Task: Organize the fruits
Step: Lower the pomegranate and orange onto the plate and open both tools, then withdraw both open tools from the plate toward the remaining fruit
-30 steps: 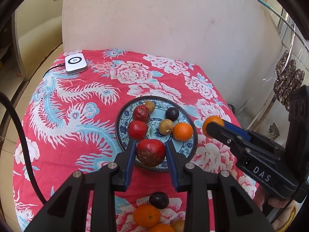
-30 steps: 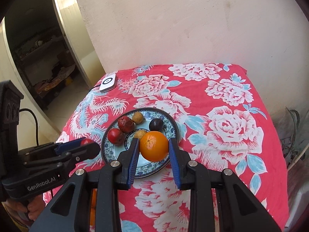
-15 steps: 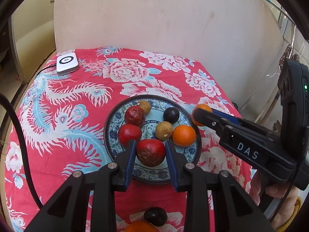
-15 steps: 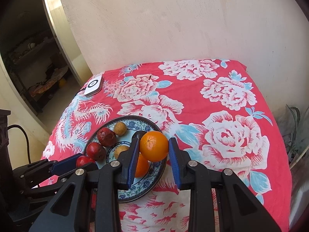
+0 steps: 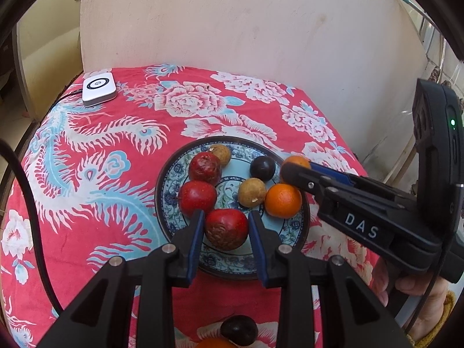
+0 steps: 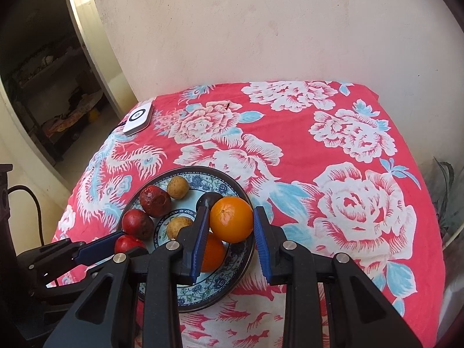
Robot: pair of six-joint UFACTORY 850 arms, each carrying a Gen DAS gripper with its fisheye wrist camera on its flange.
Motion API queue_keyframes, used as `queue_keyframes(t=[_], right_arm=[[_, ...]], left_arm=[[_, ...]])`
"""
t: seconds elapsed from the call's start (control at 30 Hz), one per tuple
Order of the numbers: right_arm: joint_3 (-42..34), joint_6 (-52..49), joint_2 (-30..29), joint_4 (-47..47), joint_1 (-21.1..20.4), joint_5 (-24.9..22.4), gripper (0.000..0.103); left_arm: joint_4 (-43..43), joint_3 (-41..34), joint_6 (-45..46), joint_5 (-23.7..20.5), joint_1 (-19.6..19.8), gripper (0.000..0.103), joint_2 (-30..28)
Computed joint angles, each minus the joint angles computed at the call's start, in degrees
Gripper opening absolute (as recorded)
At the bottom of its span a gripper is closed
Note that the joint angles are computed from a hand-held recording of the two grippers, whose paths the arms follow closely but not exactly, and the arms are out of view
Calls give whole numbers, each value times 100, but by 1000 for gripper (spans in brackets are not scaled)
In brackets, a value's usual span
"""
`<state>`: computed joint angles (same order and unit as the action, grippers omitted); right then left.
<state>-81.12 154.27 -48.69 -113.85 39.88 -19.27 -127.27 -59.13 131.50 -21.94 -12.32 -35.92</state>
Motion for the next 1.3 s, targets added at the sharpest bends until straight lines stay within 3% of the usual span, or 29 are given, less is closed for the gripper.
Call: queue_keyframes(t=[0.23,0.37,0.9,1.3], right_arm=[[-4,-94,-1,74,18,-41,33],[59,55,49,-142,48,-136,40],[722,438,512,-208,468,-766,40],[914,447,584,-69,681,-757,40]], left_arm=[[206,-2,-174,-67,11,32,-1],[171,41,-115,-56,5,32,46],[289,291,-199,-174,156,33,326],[578,403,-403,-216,196,33,459]])
